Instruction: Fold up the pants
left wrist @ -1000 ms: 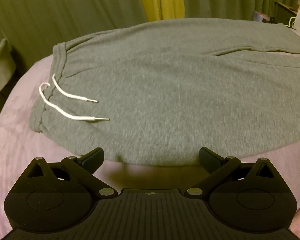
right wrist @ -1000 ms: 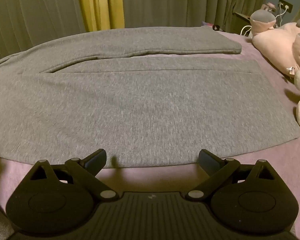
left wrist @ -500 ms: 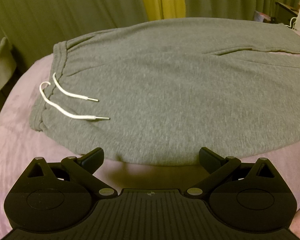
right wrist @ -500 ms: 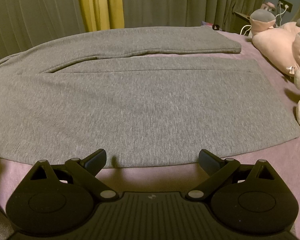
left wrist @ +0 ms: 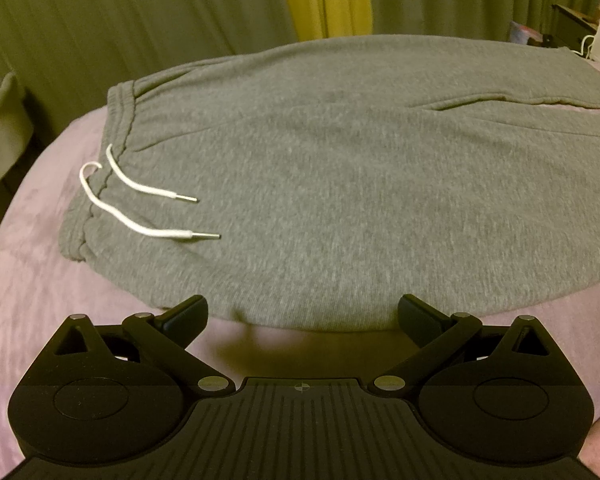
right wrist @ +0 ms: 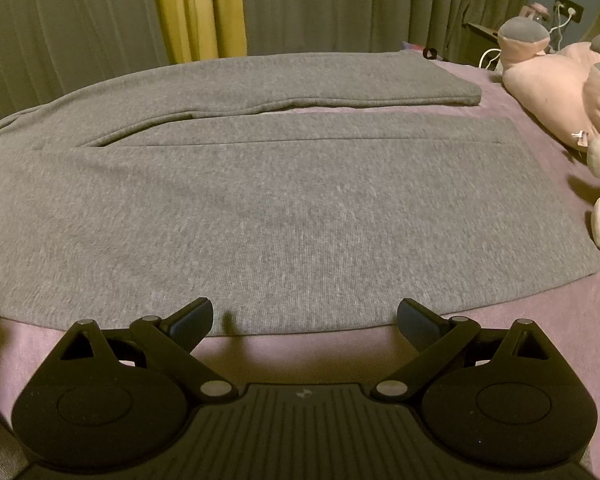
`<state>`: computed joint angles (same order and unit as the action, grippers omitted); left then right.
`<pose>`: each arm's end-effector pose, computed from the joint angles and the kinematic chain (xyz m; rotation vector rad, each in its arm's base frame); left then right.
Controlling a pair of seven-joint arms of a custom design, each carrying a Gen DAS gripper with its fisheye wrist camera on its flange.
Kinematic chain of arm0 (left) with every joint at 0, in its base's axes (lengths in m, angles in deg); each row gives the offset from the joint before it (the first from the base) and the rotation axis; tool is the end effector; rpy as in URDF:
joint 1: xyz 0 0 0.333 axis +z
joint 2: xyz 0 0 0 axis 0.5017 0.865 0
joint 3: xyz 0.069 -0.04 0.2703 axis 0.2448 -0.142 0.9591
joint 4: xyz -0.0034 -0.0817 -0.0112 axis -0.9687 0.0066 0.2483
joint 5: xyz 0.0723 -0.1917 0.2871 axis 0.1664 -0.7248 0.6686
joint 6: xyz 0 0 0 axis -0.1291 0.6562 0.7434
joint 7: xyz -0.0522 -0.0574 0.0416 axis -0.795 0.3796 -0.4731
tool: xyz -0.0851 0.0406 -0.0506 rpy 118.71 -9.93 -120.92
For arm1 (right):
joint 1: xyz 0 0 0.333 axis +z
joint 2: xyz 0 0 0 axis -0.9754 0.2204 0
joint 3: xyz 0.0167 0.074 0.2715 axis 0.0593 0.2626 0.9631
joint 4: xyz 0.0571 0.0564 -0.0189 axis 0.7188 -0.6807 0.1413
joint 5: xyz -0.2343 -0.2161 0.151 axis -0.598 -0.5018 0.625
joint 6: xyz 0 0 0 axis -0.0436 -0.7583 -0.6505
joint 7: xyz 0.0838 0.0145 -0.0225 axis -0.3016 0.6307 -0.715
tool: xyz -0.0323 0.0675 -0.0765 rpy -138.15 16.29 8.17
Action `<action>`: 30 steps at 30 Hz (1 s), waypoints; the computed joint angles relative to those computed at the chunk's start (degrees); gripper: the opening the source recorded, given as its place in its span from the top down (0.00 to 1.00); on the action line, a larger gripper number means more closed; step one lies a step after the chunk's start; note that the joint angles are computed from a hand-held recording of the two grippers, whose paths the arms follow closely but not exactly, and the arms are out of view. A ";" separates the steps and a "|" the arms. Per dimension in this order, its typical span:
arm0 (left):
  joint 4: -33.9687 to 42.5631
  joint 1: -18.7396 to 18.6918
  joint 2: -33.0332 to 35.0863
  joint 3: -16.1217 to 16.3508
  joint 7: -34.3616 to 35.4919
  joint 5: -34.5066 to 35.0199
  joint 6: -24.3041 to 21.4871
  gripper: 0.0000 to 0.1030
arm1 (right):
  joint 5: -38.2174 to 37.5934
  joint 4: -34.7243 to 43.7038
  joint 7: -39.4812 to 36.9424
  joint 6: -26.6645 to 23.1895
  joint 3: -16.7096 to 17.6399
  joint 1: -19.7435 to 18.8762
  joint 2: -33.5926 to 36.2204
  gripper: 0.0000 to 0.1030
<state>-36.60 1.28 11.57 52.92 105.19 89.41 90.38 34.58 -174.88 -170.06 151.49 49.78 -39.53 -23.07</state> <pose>0.5647 -0.3934 0.5038 -1.1730 2.4007 -0.5714 0.3054 0.3712 0.5228 -1.1689 2.5364 -0.8002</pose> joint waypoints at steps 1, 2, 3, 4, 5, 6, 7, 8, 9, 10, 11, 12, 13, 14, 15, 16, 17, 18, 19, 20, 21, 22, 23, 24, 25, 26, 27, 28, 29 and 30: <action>0.00 0.00 0.00 0.00 0.00 0.00 0.00 0.00 | 0.01 -0.06 -0.03 0.07 -0.02 0.00 -0.06 0.04; 0.00 -0.01 0.00 0.01 0.00 -0.01 0.00 0.00 | 0.02 -0.06 -0.03 0.08 -0.02 0.00 -0.06 0.04; 0.00 -0.01 0.00 0.01 0.00 -0.01 0.00 0.00 | 0.02 -0.06 -0.03 0.08 -0.01 0.00 -0.06 0.04; 0.00 -0.01 0.00 0.01 0.00 -0.01 0.00 0.00 | 0.02 -0.06 -0.03 0.08 -0.01 0.00 -0.06 0.04; 0.00 -0.01 0.00 0.02 0.00 -0.01 0.00 0.00 | 0.02 -0.06 -0.03 0.08 -0.01 0.00 -0.06 0.04; 0.00 -0.01 0.00 0.02 0.01 -0.01 0.00 0.00 | 0.02 -0.06 -0.03 0.08 -0.01 0.00 -0.06 0.04; 0.00 -0.01 0.00 0.02 0.01 -0.01 0.00 0.00 | 0.04 -0.07 0.02 0.09 -0.01 -0.01 -0.05 0.04; 0.06 -0.02 0.03 0.01 0.03 -0.03 -0.10 0.00 | 0.04 -0.07 0.02 0.09 -0.01 -0.01 -0.05 0.04; 0.06 -0.02 0.03 0.01 0.03 -0.03 -0.10 0.00 | 0.05 -0.03 0.02 0.05 0.00 0.00 -0.03 0.04; 0.00 -0.02 -0.03 0.01 0.05 -0.03 -0.11 0.00 | 0.01 -0.05 0.03 0.06 0.00 0.00 -0.02 0.04; -0.12 0.00 -0.12 0.00 0.06 -0.04 -0.05 0.00 | 0.02 0.09 -0.04 0.00 -0.01 -0.01 0.03 0.04; -0.12 0.01 -0.12 -0.01 0.06 -0.03 -0.05 0.00 | 0.05 0.25 -0.12 -0.07 -0.03 -0.01 0.08 0.04; -0.22 0.01 -0.20 0.00 0.03 -0.02 -0.08 0.00 | 0.05 0.43 -0.16 -0.19 -0.03 -0.02 0.15 0.04; -0.16 0.00 -0.16 -0.01 0.03 -0.01 -0.11 0.00 | 0.18 0.12 -0.22 -0.15 -0.08 0.00 -0.18 0.04; -0.18 0.01 -0.18 -0.02 0.05 -0.01 -0.10 0.00 | 0.24 0.06 -0.25 -0.14 -0.07 -0.02 -0.26 0.04; -0.23 0.02 -0.22 -0.03 0.06 -0.01 -0.09 0.00 | 0.26 -0.04 -0.25 -0.03 -0.08 -0.05 -0.29 0.04; -0.10 0.00 -0.13 -0.02 0.06 0.00 -0.19 0.00 | 0.31 -0.03 -0.24 -0.08 -0.04 -0.06 -0.32 0.04; -0.14 -0.01 -0.18 -0.01 0.06 0.03 -0.22 0.00 | 0.39 0.04 -0.35 -0.21 -0.04 -0.07 -0.30 0.04; -0.32 0.02 -0.30 -0.03 0.07 0.02 -0.17 0.00 | 0.45 0.11 -0.48 -0.24 -0.06 -0.10 -0.27 0.04; -0.39 0.03 -0.36 -0.04 0.06 0.03 -0.18 0.00 | 0.46 0.15 -0.51 -0.26 -0.05 -0.11 -0.26 0.04; -0.45 0.04 -0.40 -0.05 0.05 0.02 -0.19 0.00 | 0.50 -0.05 -0.44 -0.12 -0.06 -0.12 -0.32 0.04; -0.52 0.06 -0.46 -0.08 0.06 0.00 -0.19 0.00 | 0.61 -0.85 -0.23 0.45 -0.17 -0.18 -0.61 0.04; -0.94 0.07 -0.65 -0.08 -0.03 0.04 0.02 0.00 | 0.63 -0.88 -0.22 0.47 -0.14 -0.21 -0.62 0.04; -1.07 0.07 -0.70 -0.09 -0.08 0.08 0.08 0.00 | 0.68 -0.97 -0.12 0.56 -0.14 -0.26 -0.66 0.04; -1.07 0.08 -0.70 -0.10 -0.08 0.09 0.07 0.00 | 0.72 -0.95 -0.14 0.60 -0.15 -0.31 -0.62 0.04; -1.09 0.17 -0.66 -0.13 0.02 0.05 0.14 0.00 | 0.72 -0.95 -0.14 0.60 -0.13 -0.33 -0.62 0.04; -1.20 0.24 -0.71 -0.15 0.10 0.01 0.24 0.00 | 0.74 -0.90 -0.20 0.59 -0.13 -0.36 -0.60 0.04; -1.63 0.30 -0.96 -0.16 0.09 -0.02 0.42 0.00 | 0.76 -0.89 -0.18 0.57 -0.11 -0.36 -0.57 0.04; -1.19 0.27 -0.73 -0.18 0.15 -0.04 0.18 0.00 | 0.76 -0.87 -0.15 0.54 -0.08 -0.35 -0.55 0.04; -1.13 0.37 -0.65 -0.19 0.29 -0.11 0.20 0.00 | 0.78 -0.89 -0.20 0.61 -0.12 -0.38 -0.59 0.04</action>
